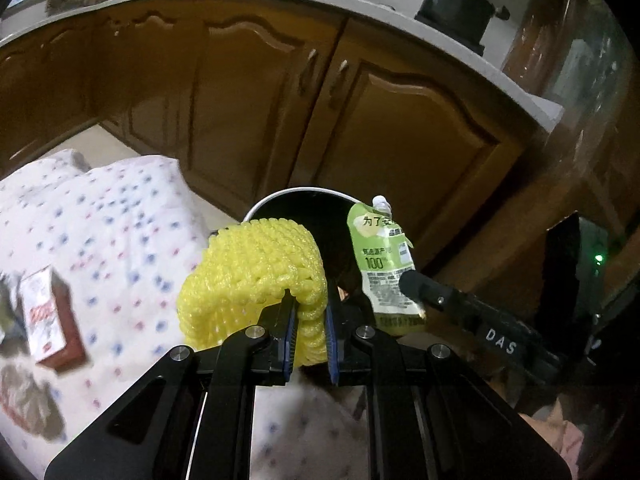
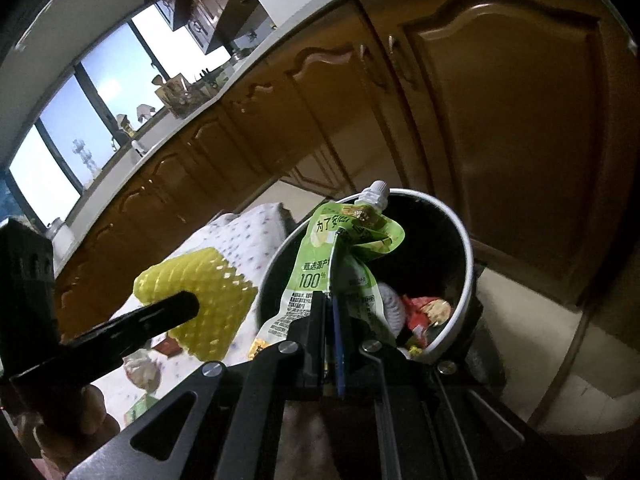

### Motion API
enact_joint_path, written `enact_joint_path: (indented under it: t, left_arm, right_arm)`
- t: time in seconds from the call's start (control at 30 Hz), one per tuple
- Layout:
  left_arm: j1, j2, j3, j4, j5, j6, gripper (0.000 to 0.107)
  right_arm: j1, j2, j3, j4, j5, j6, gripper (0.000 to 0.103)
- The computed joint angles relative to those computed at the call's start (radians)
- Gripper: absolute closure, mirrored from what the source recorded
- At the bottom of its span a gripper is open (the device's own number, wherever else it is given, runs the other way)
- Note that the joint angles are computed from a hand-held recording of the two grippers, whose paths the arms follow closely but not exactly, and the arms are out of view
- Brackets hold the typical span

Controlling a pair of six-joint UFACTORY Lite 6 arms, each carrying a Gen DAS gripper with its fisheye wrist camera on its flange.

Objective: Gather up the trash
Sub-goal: 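Carry both items over the bin and open both tools to drop them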

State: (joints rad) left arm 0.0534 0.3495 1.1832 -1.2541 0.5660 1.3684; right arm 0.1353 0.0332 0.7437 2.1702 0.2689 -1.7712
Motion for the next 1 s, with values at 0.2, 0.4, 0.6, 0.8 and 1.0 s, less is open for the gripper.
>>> enact_joint_path:
  t: [0.2, 0.4, 0.6, 0.8, 1.0]
  left_arm:
    - [-0.077, 0.135, 0.163, 0.089, -0.048, -0.118, 0.096]
    - [-0.110, 0.303, 0.349, 0.248, -0.023, -0.309, 0.096]
    - [-0.140, 0.366, 0.411, 0.306, -0.031, -0.367, 0.096]
    - [-0.145, 0.397, 0.452, 0.372, 0.002, -0.446, 0.077]
    - [-0.107, 0.335, 0.385, 0.306, 0.012, -0.392, 0.055]
  right_arm:
    - [-0.033, 0.093, 0.080, -0.103, 0.003, 0.073, 0.100]
    - [-0.036, 0.184, 0.158, -0.187, -0.021, 0.137, 0.100]
    - [-0.048, 0.228, 0.187, -0.219, -0.028, 0.162, 0.100]
    - [-0.081, 0.255, 0.203, -0.261, 0.023, 0.222, 0.090]
    - [-0.103, 0.205, 0.144, -0.174, 0.061, 0.154, 0.076]
